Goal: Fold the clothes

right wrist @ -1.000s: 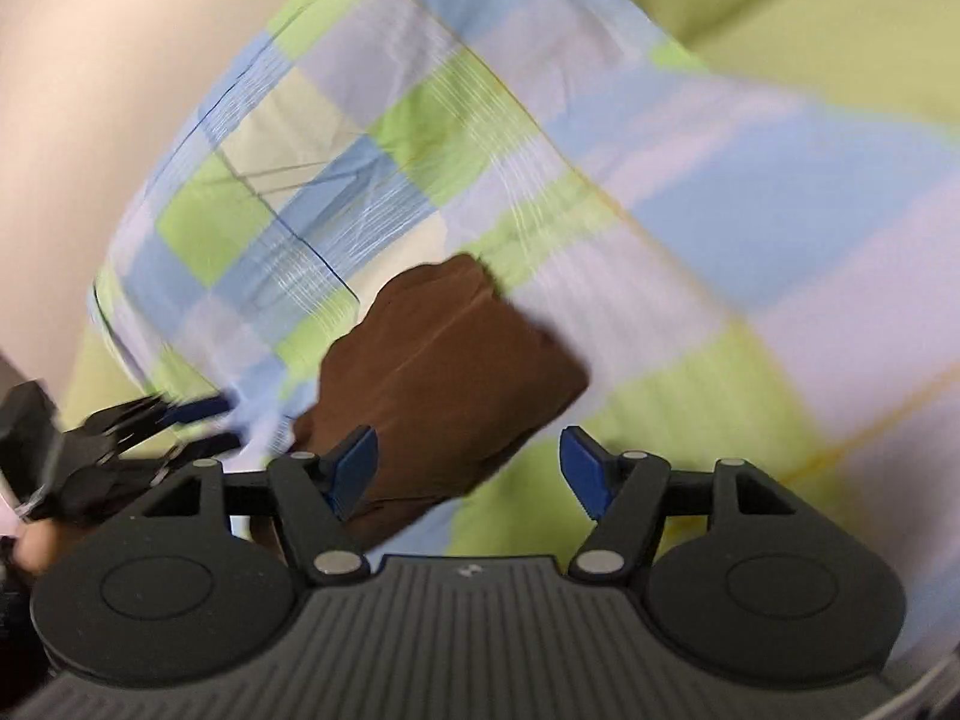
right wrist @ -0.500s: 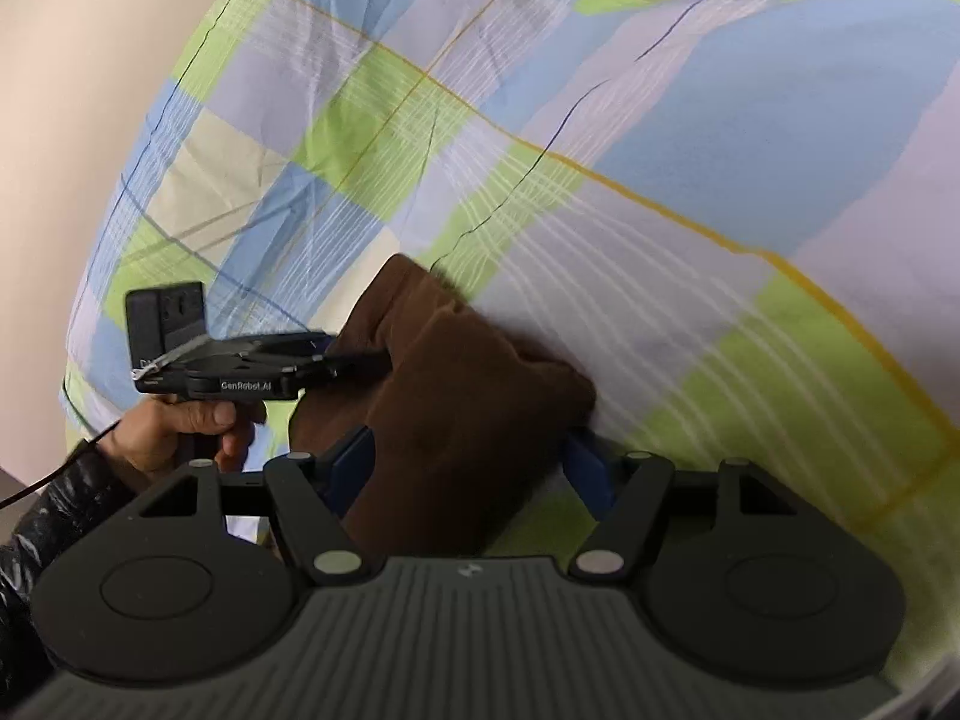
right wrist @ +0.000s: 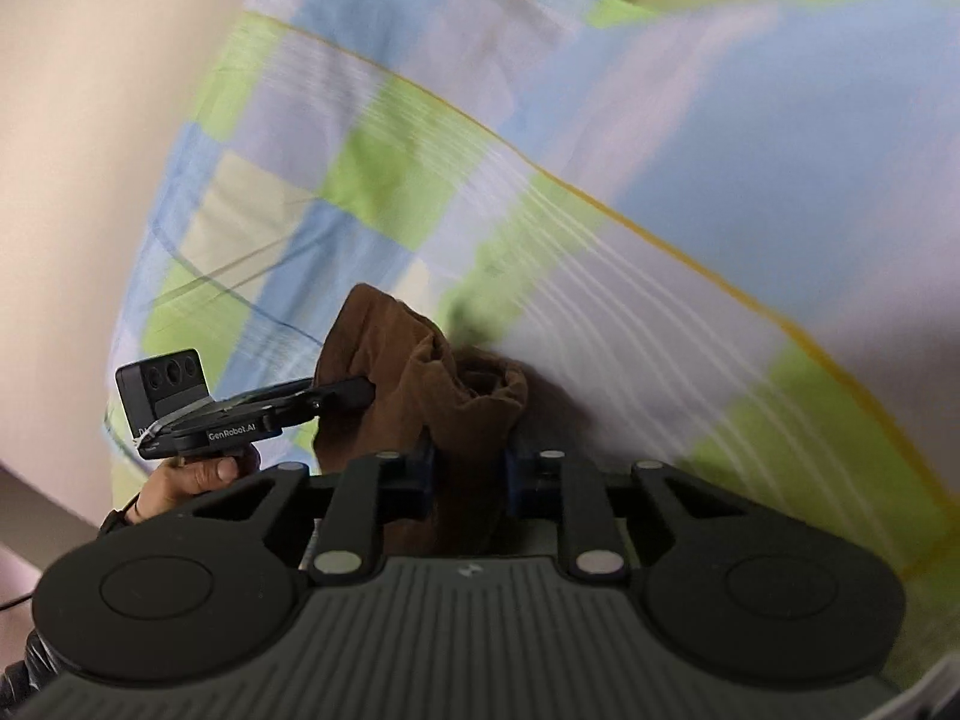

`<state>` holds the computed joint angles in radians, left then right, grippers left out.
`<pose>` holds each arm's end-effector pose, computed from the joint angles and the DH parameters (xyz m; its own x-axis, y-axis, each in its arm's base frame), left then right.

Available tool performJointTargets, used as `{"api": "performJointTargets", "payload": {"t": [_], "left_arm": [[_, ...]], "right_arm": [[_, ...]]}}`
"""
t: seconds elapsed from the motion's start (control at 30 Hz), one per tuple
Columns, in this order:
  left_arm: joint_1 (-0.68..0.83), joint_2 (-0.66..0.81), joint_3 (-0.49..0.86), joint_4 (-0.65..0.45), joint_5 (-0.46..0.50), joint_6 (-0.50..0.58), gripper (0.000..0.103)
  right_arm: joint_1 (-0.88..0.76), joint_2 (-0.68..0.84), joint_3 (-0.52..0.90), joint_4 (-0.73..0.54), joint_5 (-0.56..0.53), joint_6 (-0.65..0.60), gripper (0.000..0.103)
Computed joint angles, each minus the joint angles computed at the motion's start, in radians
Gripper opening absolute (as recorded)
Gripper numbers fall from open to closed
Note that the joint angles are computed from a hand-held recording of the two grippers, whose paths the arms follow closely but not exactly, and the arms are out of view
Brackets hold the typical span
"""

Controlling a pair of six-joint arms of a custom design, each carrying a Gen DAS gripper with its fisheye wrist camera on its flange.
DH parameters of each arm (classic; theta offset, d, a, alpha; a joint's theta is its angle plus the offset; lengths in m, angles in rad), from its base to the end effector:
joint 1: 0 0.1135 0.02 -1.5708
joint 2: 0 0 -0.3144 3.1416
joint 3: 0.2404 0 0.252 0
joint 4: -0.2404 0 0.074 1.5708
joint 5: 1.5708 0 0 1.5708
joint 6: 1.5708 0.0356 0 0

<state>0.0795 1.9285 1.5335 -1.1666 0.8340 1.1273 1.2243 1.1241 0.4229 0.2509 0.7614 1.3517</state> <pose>0.3809 0.0039 0.2713 -0.4698 0.5714 -0.6729 0.8804 0.3594 -0.3095 0.0909 0.1795 0.2416 -0.4908 0.7213 -0.4888 0.0421 0.5800 0.8135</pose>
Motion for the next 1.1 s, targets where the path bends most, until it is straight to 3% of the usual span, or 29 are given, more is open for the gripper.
{"api": "performJointTargets", "payload": {"t": [0.1,0.23,0.33,0.4,0.47,0.5,0.53,0.57,0.63,0.73,0.83,0.93,1.1], "left_arm": [[0.039,-0.044,0.02,0.015,0.051,-0.063,0.031],[0.115,-0.146,0.02,0.052,0.181,-0.128,0.03],[0.198,-0.25,-0.029,0.073,0.296,-0.12,0.03],[0.264,-0.312,-0.08,0.026,0.34,-0.02,0.03],[0.356,-0.371,-0.152,-0.092,0.354,0.205,0.03],[0.416,-0.385,-0.2,-0.188,0.341,0.365,0.03],[0.488,-0.388,-0.268,-0.284,0.302,0.542,0.03],[0.544,-0.394,-0.323,-0.326,0.268,0.649,0.03],[0.68,-0.396,-0.456,-0.338,0.17,0.792,0.03],[0.923,-0.354,-0.63,-0.277,-0.015,0.966,0.03],[1.118,-0.312,-0.7,-0.238,-0.145,1.071,0.03],[1.26,-0.264,-0.695,-0.265,-0.219,1.163,0.03],[1.346,-0.219,-0.582,-0.387,-0.221,1.207,0.03]], "right_arm": [[-0.083,-0.054,0.079,-0.076,-0.089,-0.199,0.018],[-0.229,-0.081,0.291,-0.243,-0.207,-0.541,0.017],[-0.204,-0.067,0.458,-0.301,-0.141,-0.881,0.017],[-0.158,-0.062,0.515,-0.296,-0.098,-1.061,0.017],[-0.04,-0.05,0.559,-0.28,-0.001,-1.333,0.017],[0.016,-0.045,0.558,-0.288,0.042,-1.382,0.017],[0.078,-0.039,0.547,-0.299,0.085,-1.41,0.018],[0.118,-0.033,0.534,-0.308,0.115,-1.41,0.018],[0.233,0.003,0.486,-0.371,0.181,-1.32,0.018],[0.369,0.109,0.444,-0.469,0.175,-1.121,0.018],[0.48,0.252,0.476,-0.525,0.165,-1.039,0.018],[0.555,0.356,0.553,-0.604,0.154,-1.034,0.019],[0.595,0.401,0.612,-0.7,0.099,-0.976,0.024]]}}
